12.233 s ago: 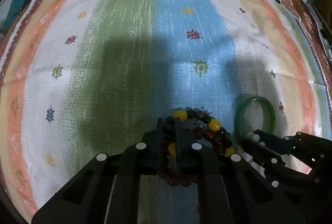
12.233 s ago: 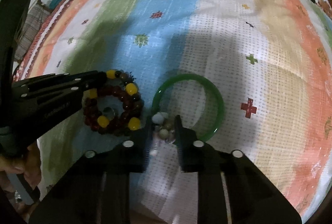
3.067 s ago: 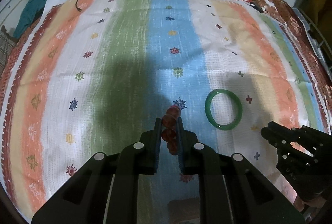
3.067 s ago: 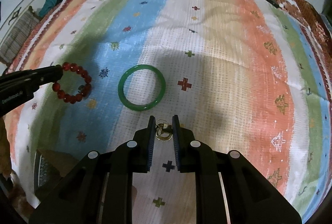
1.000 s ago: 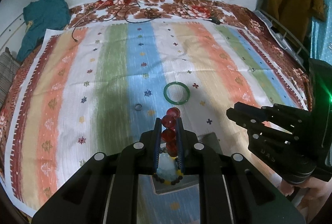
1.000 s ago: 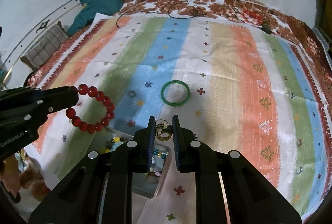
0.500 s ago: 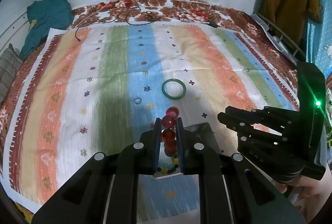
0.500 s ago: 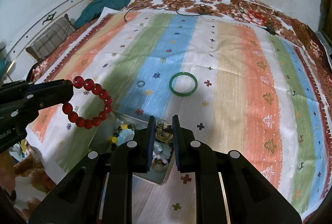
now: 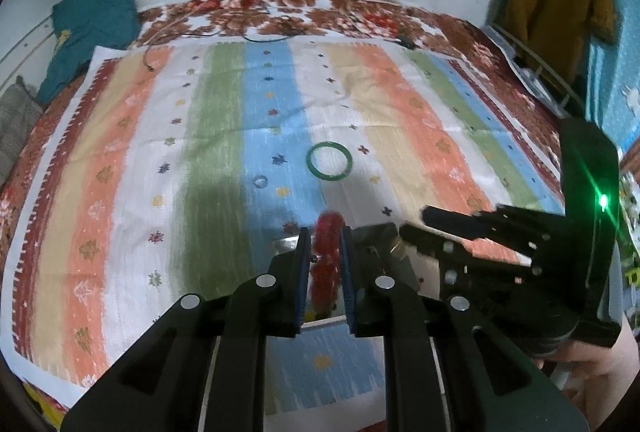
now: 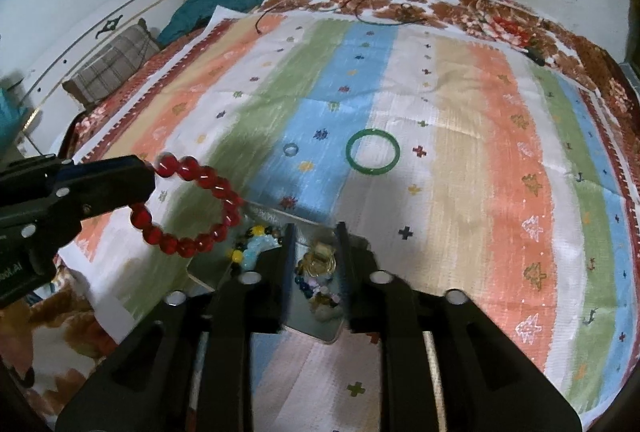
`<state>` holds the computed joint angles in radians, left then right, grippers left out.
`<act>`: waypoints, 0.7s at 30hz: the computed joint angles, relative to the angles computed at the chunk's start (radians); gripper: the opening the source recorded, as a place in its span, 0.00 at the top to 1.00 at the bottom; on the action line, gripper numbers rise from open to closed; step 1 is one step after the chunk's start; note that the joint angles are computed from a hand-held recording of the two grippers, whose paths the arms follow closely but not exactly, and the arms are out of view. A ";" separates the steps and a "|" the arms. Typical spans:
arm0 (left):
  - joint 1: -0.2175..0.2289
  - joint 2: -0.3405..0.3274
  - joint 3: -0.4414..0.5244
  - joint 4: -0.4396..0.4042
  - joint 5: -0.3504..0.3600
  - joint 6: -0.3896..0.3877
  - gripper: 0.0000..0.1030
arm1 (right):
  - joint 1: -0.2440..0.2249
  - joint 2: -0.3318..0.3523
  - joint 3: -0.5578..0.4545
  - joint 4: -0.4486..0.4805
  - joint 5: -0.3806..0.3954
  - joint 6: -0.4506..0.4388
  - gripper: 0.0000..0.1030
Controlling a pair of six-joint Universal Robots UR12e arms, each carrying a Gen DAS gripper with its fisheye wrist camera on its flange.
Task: Organize jewelry
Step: 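Open both grippers to drop the red bracelet and gold charm into the tin, then move the left gripper to the silver ring while the right gripper approaches the green bangle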
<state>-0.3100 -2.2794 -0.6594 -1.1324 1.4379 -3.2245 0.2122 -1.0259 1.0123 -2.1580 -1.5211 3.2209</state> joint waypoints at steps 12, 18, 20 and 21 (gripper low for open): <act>0.010 -0.020 0.031 -0.029 0.017 -0.039 0.65 | -0.001 0.013 -0.021 0.021 -0.038 0.010 0.53; 0.014 -0.048 0.076 -0.074 0.039 -0.049 0.58 | -0.006 0.028 -0.043 0.041 -0.046 0.026 0.47; 0.016 -0.058 0.093 -0.086 0.043 -0.055 0.55 | -0.008 0.033 -0.051 0.044 -0.052 0.035 0.46; 0.017 -0.063 0.101 -0.090 0.045 -0.058 0.55 | -0.009 0.035 -0.054 0.045 -0.054 0.037 0.45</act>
<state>-0.2930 -2.3426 -0.5587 -1.2221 1.4830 -3.2822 0.2034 -0.9908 0.9588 -2.1135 -1.5752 3.2577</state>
